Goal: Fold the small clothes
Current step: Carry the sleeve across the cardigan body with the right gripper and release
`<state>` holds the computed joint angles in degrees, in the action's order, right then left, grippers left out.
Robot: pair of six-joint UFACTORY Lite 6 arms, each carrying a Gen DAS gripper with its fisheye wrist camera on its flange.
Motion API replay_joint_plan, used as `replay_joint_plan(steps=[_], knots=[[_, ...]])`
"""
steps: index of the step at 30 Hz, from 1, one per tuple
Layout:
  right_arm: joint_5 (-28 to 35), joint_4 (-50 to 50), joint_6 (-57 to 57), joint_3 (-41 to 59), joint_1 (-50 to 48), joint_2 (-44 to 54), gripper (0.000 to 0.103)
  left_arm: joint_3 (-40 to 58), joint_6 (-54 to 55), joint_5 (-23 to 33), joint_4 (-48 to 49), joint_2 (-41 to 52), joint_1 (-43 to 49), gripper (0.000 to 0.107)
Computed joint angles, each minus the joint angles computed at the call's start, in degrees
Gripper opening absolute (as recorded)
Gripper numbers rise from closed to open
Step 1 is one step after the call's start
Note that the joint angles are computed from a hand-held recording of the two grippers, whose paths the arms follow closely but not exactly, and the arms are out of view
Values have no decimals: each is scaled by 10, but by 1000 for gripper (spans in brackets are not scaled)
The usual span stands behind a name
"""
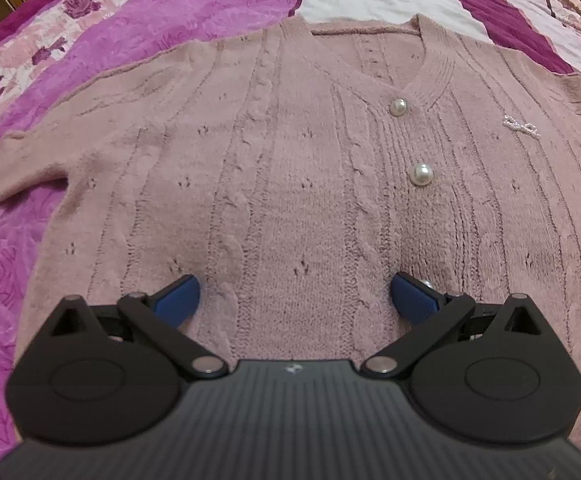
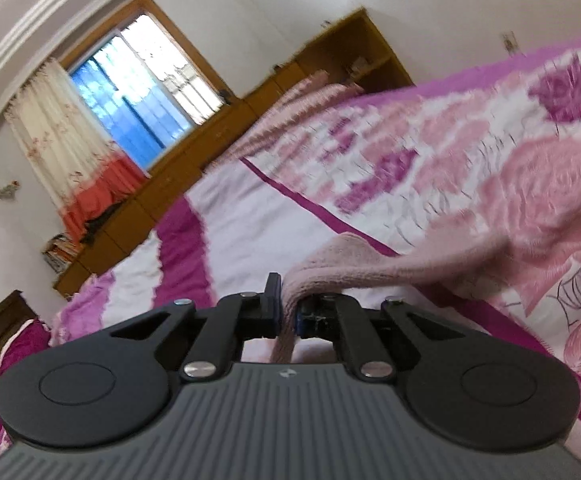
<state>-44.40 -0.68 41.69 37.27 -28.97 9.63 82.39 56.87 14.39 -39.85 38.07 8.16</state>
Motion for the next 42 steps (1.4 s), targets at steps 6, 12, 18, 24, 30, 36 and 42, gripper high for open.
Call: replay_joint_plan(steps=[6,12,18,24,30,36,42], knots=[[37,87,-69,-58,91,-150,7,-5,73,4,-55,-1,7,103],[61,314,-256,-34,280,-214,7,32,71,64,-47,5,29,103],[30,524,-435,69,455,-147,7,-4,239,46,-173,-49,55,103],[13,608,-500,198,561,-30,7,19,310,53,-216,-51,87,103],[22,672,-580,372,622,113,7,96,202,53,-153,-2,108,103],[67,740,-673,572,651,282,7,139,166,43,-130,30,119,103],[133,865,-811,797,644,471,7,169,172,44,-141,54,128,103]])
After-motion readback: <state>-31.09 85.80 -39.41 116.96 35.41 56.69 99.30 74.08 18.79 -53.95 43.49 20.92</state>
